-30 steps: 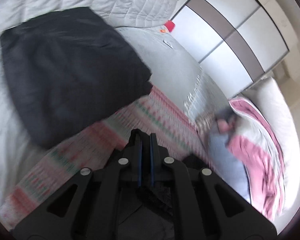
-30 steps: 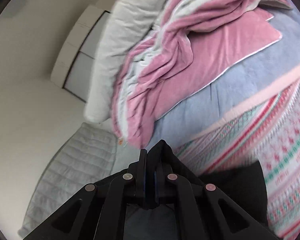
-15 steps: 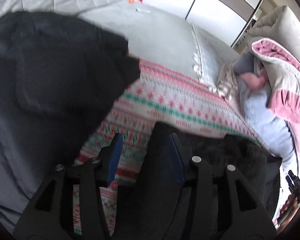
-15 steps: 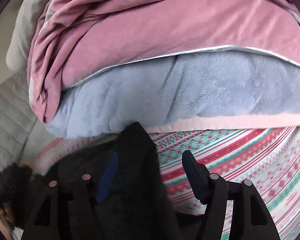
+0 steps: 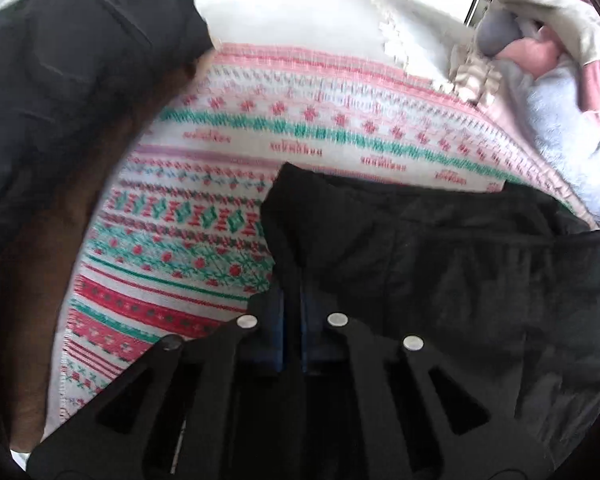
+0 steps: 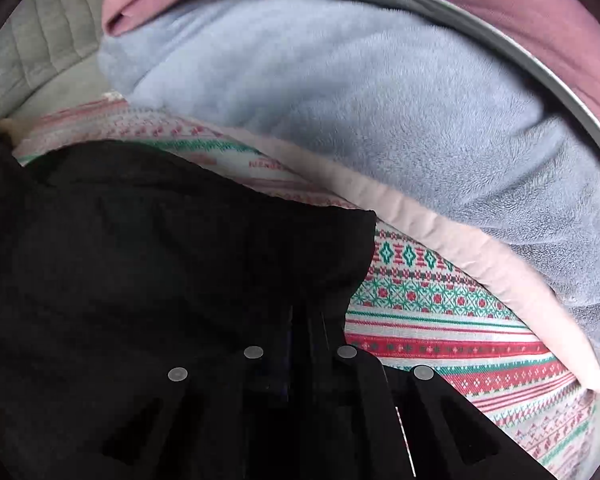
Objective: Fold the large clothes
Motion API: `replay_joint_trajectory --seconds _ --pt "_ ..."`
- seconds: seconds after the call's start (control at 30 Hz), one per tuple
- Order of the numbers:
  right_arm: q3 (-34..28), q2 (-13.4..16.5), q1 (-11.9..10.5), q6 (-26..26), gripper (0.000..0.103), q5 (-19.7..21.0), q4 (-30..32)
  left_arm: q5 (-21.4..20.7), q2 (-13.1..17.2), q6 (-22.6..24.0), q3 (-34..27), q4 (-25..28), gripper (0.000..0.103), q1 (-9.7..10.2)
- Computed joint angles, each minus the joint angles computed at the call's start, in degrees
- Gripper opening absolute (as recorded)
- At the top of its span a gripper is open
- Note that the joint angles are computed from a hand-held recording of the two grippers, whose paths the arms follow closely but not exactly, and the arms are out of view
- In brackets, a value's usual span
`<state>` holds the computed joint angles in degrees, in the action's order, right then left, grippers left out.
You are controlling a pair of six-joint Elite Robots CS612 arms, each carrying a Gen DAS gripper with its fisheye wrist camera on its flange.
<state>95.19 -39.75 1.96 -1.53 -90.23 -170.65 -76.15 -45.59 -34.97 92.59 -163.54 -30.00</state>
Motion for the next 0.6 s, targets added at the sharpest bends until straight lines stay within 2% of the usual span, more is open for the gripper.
replay_joint_trajectory --seconds 0.07,0.13,0.23,0.3,0.4,0.47,0.53,0.57,0.6 --pt "2.4 -0.9 -0.7 3.6 0.004 0.5 -6.8 2.7 -1.0 -0.3 2.2 -5.3 0.006 -0.28" --pt "4.6 -2.2 -2.0 8.7 0.004 1.8 -13.1 3.1 -1.6 -2.0 3.0 -9.9 0.006 0.06" --pt "6.0 -4.1 -3.1 13.2 0.004 1.6 -18.5 3.1 -2.3 -5.6 2.8 -13.2 0.006 0.58" --pt "6.3 -4.9 -3.8 16.2 0.004 3.5 -20.3 6.4 -2.5 -6.7 2.1 -13.6 0.006 0.08" --pt "4.6 -4.3 -3.8 17.7 0.004 1.6 -17.7 15.2 -1.4 -6.0 0.3 -10.7 0.005 -1.17" --pt "2.8 -2.8 -3.9 19.3 0.004 1.6 -14.4 19.3 0.1 -6.0 -1.9 -6.6 0.0 -1.34" --pt "-0.1 -0.5 -3.6 20.5 0.004 0.0 -9.1 23.8 2.2 -6.3 -4.7 -0.1 0.0 -1.46" --pt "-1.3 0.7 -3.2 20.4 0.004 -1.3 -6.5 23.5 3.1 -6.7 -5.7 2.4 0.0 -1.09" --pt "-2.4 1.9 -2.8 20.5 0.004 -2.3 -5.0 20.8 3.6 -8.1 -6.1 3.7 0.0 -0.47"
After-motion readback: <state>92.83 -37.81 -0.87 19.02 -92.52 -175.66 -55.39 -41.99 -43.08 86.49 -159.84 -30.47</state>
